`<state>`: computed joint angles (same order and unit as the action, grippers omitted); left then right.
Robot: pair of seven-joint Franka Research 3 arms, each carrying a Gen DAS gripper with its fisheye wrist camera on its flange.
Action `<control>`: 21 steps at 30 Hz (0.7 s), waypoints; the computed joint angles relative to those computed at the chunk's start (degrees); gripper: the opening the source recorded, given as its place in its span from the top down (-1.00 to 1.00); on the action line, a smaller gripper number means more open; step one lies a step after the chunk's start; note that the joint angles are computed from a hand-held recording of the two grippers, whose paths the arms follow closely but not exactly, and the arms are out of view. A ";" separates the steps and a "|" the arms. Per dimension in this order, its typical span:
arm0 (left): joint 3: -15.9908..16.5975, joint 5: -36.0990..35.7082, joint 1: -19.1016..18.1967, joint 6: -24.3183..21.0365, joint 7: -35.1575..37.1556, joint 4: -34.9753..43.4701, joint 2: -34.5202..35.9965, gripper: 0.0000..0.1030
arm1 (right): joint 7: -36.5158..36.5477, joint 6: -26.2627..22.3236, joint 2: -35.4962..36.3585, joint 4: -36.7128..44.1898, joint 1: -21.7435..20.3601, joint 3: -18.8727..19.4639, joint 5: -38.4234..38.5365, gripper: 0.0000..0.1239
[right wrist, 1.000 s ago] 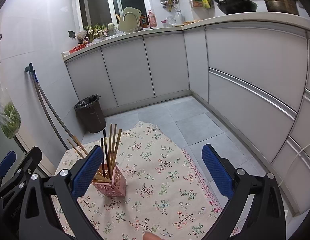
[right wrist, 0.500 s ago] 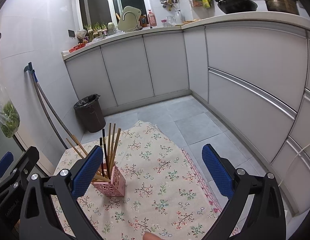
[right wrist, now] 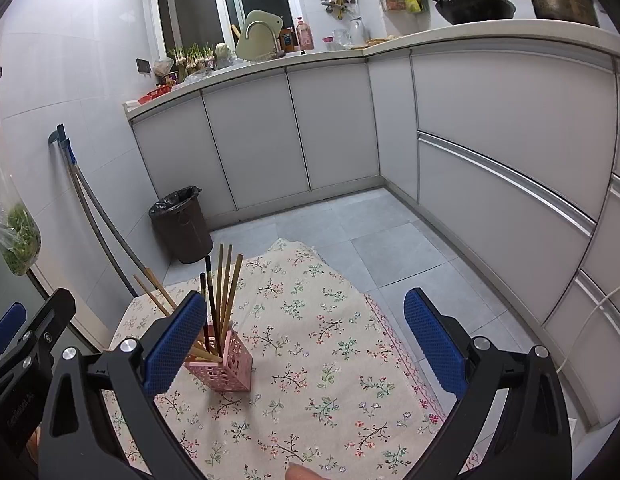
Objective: Organize utensils
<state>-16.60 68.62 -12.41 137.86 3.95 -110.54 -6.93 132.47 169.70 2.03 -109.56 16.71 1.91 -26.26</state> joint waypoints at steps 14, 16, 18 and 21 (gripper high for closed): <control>-0.13 1.36 -0.24 -0.57 -1.26 0.02 0.25 -0.86 | -1.60 0.06 0.15 -0.23 0.01 0.02 1.61 -0.56; -0.07 1.14 -0.30 -0.67 -1.00 0.11 0.34 -0.86 | -1.97 0.08 0.07 -0.36 0.02 0.00 1.94 -0.56; -0.06 0.82 -0.40 -0.96 -0.67 0.30 0.49 -0.86 | -2.02 0.05 -0.06 -0.49 0.04 0.03 1.94 -0.56; 0.03 0.56 -0.47 -1.07 -0.55 0.34 0.53 -0.86 | -1.99 0.03 -0.09 -0.50 0.00 0.07 1.95 -0.56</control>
